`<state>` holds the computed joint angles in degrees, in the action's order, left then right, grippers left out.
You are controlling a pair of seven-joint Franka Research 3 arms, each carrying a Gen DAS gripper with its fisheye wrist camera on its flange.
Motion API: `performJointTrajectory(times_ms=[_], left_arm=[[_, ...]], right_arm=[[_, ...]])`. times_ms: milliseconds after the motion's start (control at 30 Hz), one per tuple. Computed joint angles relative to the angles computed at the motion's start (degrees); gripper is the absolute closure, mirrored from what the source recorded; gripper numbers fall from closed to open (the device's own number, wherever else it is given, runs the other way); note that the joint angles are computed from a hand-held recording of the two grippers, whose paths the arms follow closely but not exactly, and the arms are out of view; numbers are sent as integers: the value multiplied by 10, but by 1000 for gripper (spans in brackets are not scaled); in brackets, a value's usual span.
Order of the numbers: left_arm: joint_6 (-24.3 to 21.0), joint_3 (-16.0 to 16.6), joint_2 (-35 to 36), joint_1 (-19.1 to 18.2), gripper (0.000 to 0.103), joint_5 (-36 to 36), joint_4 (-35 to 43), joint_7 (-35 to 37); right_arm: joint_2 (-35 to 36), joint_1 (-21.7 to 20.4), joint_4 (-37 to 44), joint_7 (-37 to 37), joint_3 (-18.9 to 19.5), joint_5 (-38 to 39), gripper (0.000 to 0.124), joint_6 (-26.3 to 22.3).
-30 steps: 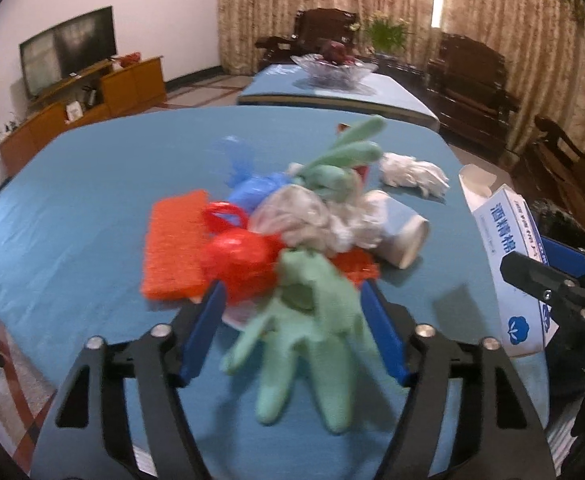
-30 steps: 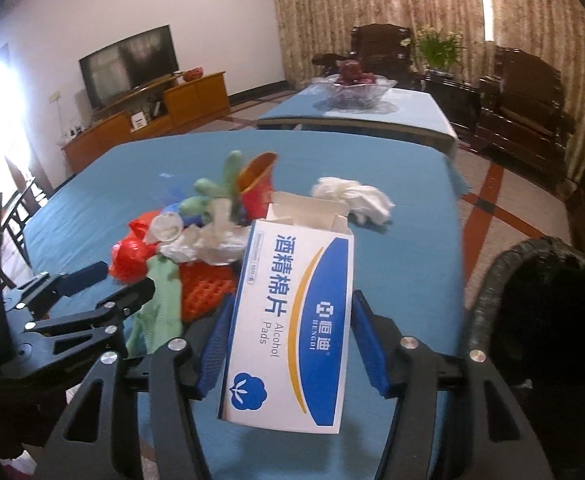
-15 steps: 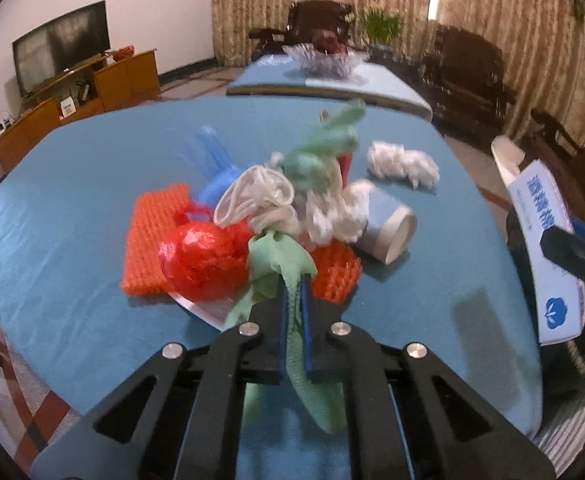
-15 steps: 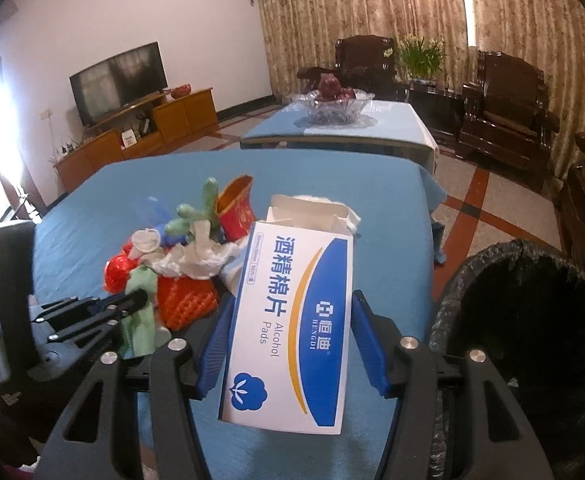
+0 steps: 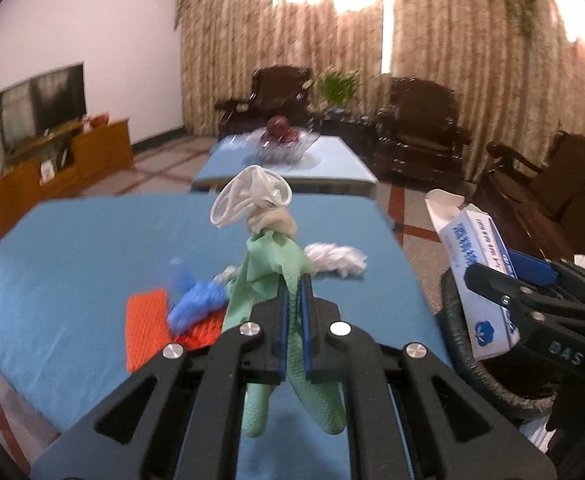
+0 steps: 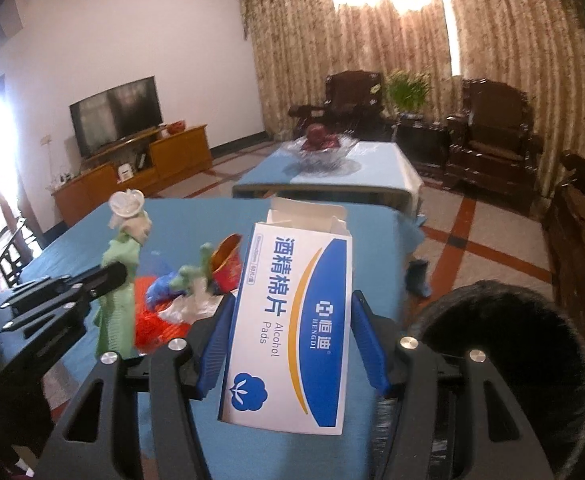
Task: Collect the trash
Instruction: 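Carry the box and glove over the bin and open both grippers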
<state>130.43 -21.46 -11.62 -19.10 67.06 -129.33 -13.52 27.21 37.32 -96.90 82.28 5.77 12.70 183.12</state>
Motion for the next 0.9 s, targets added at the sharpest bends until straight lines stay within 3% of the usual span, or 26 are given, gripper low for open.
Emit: performJointTrajectory(times_ms=[100,167,433,600,700,900], left_arm=[[-6,-14,28,-11,98,29,41,-1],[11,-11,46,-18,98,45,62,-1],[135,28,145,-35,98,61,151,22],[184,58,221,-57,98,69,225,56],[186,72,282,-80,98,51,297,98],[185,100,373,-119,98,-2,405,173]], right_arm=[[-25,25,-30,19,-47,2,67,15],[-43,63,-53,38,-104,-1,67,22],[-74,232,-122,110,-340,-5,67,36],[-68,274,-137,119,-411,17,67,41],[-58,294,-141,119,-448,37,67,40],[-44,276,-146,117,-460,52,67,33]])
